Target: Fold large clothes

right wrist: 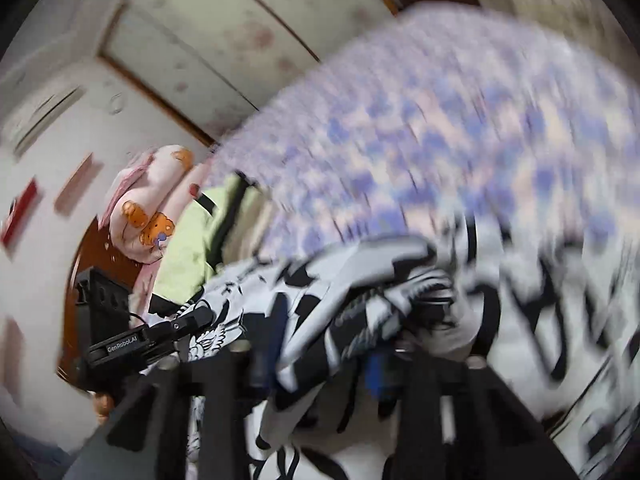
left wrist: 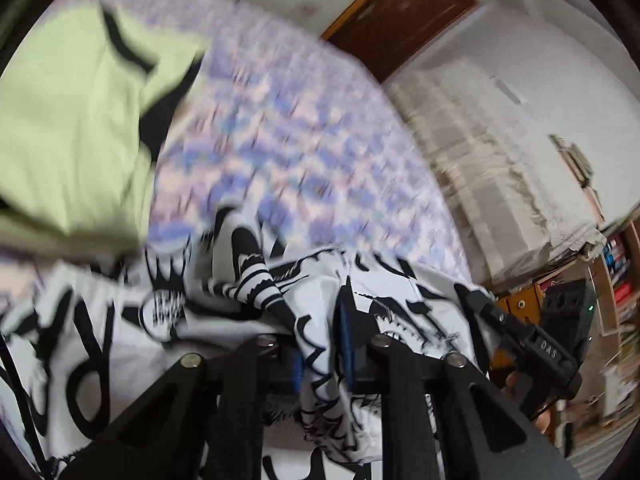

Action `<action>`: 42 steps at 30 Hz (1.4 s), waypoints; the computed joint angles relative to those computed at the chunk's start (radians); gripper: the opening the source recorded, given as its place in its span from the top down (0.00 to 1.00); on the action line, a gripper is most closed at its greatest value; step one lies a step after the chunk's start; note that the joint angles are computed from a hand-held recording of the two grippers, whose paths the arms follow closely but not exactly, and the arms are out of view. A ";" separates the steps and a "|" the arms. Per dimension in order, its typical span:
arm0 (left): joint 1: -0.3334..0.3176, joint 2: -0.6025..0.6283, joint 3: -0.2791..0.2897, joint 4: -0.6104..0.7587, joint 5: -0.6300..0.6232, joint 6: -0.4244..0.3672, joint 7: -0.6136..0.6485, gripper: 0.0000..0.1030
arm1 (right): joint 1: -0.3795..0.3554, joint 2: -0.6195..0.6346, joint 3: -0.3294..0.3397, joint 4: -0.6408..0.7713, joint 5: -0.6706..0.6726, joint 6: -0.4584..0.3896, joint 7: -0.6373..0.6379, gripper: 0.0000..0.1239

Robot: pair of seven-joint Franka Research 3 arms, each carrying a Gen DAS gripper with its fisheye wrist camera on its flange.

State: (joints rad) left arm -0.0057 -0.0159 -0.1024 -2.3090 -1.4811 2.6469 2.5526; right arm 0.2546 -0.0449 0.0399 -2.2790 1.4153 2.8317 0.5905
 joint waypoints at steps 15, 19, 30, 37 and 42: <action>-0.039 -0.139 0.021 -0.292 0.102 -0.066 -0.079 0.92 | -0.035 -0.118 -0.041 -0.296 -0.291 -0.155 0.193 0.90; -0.047 -0.169 0.033 -0.346 0.126 -0.075 -0.100 0.92 | -0.022 -0.176 -0.067 -0.364 -0.216 -0.197 0.160 0.97; -0.063 -0.156 0.031 -0.360 0.020 -0.090 -0.086 0.51 | 0.006 -0.174 -0.069 -0.360 0.009 -0.230 0.080 0.59; -0.153 -0.277 -0.041 -0.436 -0.018 0.059 -0.076 0.97 | 0.019 -0.258 -0.047 -0.412 -0.014 -0.187 0.104 0.99; -0.196 -0.234 -0.037 -0.465 -0.064 0.067 -0.072 0.97 | -0.004 -0.265 -0.045 -0.460 -0.150 -0.163 0.207 0.99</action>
State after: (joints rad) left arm -0.2017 -0.2496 -0.1392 -2.7736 -1.5455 2.7135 2.4804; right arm 0.2511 -0.3095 -0.0052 -2.7389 1.2648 2.6691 0.7979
